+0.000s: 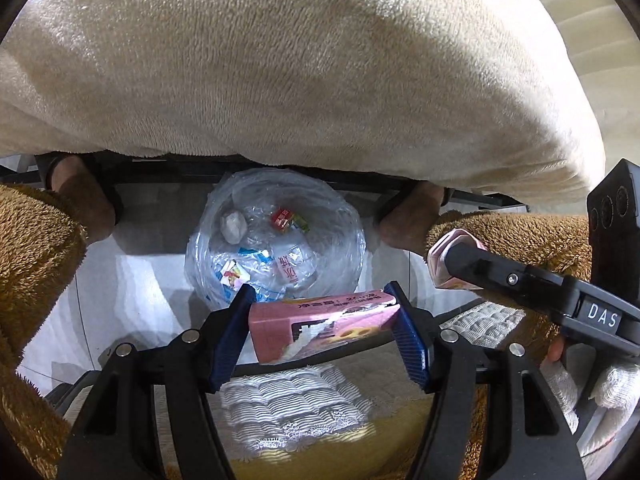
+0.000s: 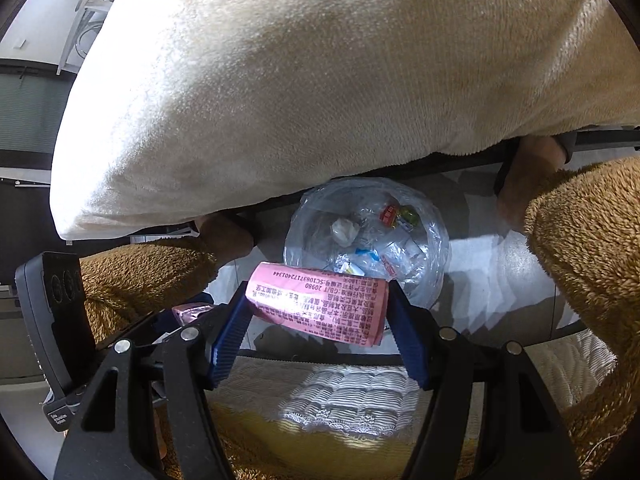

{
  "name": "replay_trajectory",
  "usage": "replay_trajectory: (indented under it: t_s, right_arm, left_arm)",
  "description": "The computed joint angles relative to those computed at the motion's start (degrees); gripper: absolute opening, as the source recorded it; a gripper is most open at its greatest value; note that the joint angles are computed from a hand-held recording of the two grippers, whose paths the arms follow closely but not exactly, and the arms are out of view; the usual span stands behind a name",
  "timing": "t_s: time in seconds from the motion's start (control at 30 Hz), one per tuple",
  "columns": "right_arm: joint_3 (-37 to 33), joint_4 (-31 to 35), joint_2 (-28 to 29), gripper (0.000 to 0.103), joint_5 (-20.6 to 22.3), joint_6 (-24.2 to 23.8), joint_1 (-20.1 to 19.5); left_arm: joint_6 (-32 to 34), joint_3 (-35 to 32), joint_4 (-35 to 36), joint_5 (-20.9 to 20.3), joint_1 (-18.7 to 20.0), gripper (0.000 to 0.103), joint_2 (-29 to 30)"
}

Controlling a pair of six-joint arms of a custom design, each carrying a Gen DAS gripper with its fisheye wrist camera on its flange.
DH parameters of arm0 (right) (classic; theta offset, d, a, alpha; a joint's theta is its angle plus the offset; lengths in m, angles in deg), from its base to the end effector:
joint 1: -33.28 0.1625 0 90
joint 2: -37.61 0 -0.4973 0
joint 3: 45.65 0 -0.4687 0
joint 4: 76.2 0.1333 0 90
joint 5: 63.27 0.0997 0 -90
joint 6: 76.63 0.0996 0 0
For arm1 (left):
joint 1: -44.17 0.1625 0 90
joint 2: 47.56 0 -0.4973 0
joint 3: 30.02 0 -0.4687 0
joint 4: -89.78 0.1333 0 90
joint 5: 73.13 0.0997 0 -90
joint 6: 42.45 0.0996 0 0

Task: Collect trash
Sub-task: 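Open both tools to drop the pink box and roll into the trash bag, then raise both tools back over the bed toward the remaining trash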

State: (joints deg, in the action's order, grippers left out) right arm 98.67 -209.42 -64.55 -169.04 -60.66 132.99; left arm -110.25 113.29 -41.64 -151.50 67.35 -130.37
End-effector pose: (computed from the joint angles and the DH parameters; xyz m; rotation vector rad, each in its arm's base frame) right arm 0.1628 -0.3213 0.2401 -0.1607 -2.8706 0.1144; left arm -0.2663 -0.2809 0.1232 0.0236 2.7566 -0.0803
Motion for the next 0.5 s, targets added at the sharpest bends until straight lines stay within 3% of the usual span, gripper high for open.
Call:
replay_trajectory:
  t_s: [0.1, 0.17, 0.5]
  right_arm:
    - [0.1, -0.2, -0.2, 0.071, 0.3, 0.3, -0.5]
    - [0.2, -0.4, -0.5, 0.077, 0.5, 0.5, -0.8]
    - [0.2, -0.6, -0.8, 0.078, 0.5, 0.3, -0.5]
  left_arm:
    - [-0.9, 0.2, 0.0, 0.2, 0.2, 0.068, -0.8]
    - [-1.4, 0.2, 0.6, 0.4, 0.1, 0.079, -0.9]
    - [-2.0, 0.3, 0.3, 1.5, -0.3, 0.080, -1.5]
